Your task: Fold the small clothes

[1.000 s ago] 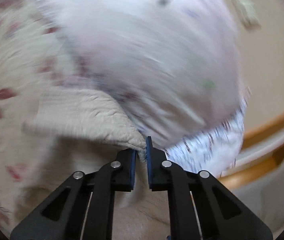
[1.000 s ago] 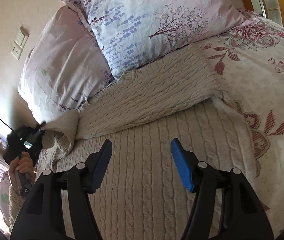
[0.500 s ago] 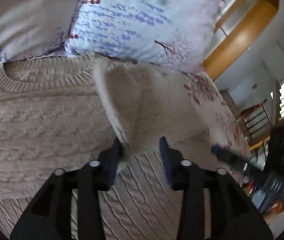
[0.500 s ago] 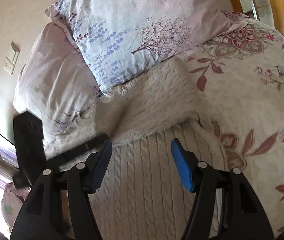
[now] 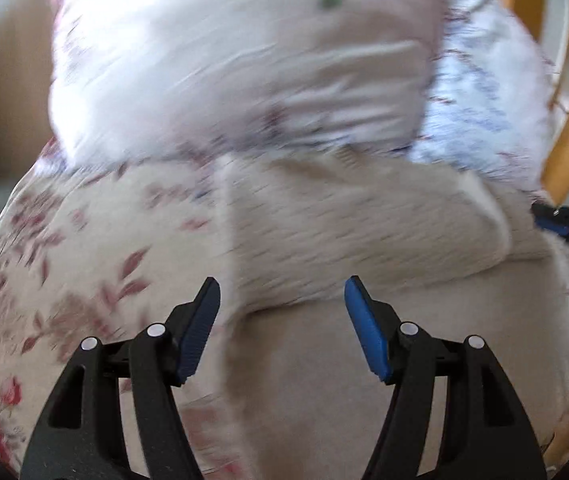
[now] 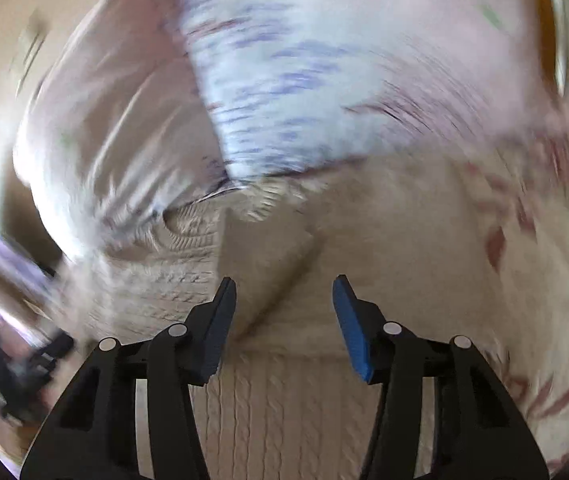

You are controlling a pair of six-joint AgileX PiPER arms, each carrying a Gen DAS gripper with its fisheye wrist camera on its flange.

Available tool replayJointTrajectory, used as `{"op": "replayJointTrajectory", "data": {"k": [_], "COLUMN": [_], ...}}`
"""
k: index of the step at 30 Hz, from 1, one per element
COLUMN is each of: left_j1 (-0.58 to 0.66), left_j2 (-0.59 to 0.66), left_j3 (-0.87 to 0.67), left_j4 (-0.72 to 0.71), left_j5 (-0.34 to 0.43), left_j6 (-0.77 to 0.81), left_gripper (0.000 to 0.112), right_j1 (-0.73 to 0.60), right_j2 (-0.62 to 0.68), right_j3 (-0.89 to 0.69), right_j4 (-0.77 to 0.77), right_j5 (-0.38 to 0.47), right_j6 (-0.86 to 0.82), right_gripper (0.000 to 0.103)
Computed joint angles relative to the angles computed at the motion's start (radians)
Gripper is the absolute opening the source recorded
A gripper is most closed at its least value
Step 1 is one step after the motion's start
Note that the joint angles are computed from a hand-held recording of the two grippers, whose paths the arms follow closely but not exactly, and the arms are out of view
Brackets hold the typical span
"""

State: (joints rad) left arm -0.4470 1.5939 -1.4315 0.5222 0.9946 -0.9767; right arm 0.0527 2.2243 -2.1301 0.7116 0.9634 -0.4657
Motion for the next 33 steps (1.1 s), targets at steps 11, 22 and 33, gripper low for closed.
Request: {"op": "replayJointTrajectory", "data": {"k": [11, 22, 33], "left_j1": [0.032, 0.06, 0.104], "left_j2": [0.018, -0.016, -0.086], "left_j3": [0.086, 0.165, 0.246], "left_j4": [-0.014, -0.051, -0.127], "left_j5": [-0.035, -0.146, -0.251], "left_j6": [-0.027, -0.029, -0.031], "left_gripper": [0.063, 0.061, 0.052], "right_j1": [0.166, -0.081, -0.104], "right_j2": [0.096, 0.05, 0.036], "right_j3": [-0.146, 0.104, 0.142], "right_j4": [-0.307, 0.127, 0.119], "right_j5": [-0.136, -0.043, -0.095], "right_j6": [0.258, 0.122, 0.131], "right_gripper": [0.007, 0.022, 0.008]}}
